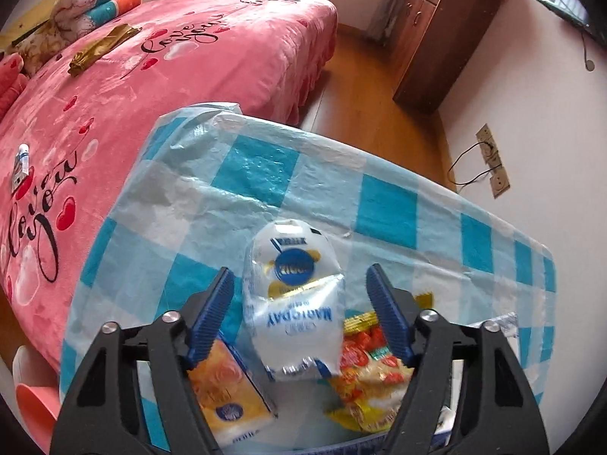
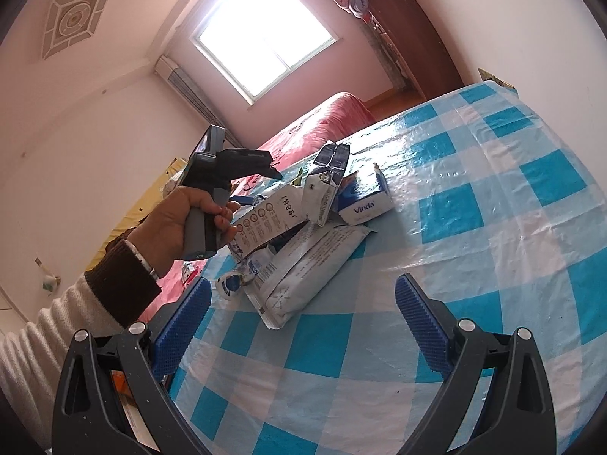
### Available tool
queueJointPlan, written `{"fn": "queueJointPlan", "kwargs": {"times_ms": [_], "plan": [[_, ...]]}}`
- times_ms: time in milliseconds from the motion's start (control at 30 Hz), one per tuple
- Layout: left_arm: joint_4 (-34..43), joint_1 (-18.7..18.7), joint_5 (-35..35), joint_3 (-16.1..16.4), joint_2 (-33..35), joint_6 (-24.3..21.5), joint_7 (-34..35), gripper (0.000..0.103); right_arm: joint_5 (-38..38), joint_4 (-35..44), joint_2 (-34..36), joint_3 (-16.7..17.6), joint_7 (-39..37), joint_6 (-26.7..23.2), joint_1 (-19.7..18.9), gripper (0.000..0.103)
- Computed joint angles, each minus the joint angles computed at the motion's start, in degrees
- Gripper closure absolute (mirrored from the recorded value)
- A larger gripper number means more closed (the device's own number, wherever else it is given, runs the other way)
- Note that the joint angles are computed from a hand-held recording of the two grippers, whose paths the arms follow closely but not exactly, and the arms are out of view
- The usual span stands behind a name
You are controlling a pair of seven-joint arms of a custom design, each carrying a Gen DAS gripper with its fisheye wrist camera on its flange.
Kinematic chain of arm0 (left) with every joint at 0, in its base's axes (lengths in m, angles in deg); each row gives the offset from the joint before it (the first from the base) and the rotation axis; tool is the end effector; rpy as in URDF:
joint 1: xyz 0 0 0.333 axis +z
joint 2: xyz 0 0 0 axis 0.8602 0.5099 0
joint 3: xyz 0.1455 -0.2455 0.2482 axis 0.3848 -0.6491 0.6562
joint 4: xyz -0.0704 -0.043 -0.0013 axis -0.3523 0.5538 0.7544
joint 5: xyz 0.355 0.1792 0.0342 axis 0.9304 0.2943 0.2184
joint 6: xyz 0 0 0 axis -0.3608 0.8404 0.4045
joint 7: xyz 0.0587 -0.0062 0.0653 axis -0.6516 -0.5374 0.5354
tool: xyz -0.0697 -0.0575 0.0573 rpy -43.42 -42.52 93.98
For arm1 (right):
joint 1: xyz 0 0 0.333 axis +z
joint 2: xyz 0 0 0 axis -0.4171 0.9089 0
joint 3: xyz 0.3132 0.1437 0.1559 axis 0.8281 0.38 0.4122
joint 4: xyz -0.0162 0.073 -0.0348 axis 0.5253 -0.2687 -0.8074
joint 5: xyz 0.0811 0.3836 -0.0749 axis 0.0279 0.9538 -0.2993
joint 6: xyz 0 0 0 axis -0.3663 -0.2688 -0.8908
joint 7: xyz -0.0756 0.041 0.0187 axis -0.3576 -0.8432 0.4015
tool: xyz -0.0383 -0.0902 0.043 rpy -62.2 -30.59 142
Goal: Collect trash
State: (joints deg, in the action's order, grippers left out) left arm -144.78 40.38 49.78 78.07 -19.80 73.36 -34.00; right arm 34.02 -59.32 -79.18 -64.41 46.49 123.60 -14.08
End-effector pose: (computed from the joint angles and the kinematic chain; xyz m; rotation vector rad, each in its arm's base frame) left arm 0.6999 -0.3352 0.5604 -2.3141 1.5615 -0.5198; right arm 0.4853 0.0623 0.5221 -1.4951 1.3579 0.0277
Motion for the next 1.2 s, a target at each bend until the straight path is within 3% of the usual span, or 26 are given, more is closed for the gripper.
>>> {"fn": "queueJointPlan", "kwargs": {"times_ms": [33, 367, 1033, 1200], "plan": [[0.30, 0.09, -0.19, -0.05, 0.32, -0.14, 0.20, 0.043, 0.16, 0.01, 0.04, 0.03, -0.19, 0.20, 0.01, 0.007], [-0.78, -0.95, 0.65, -1.17, 0.41, 2.13, 5.89, 0.043, -0.04, 0.36, 0.74, 0.49, -0.27, 2.94, 0.04, 0.007], [-21.91, -3.46, -10.49, -9.38, -10.59, 18.08, 17.77, 0.044, -1.59, 1.31, 3.20, -0.60, 3.72, 5.48, -2.10, 0.007], [-26.59, -4.67, -7.97, -7.86, -14.59, 22.89, 13.80, 0.041, -3.69, 1.27, 3.78, -0.61, 5.23, 5.00, -2.37, 0.007]]}}
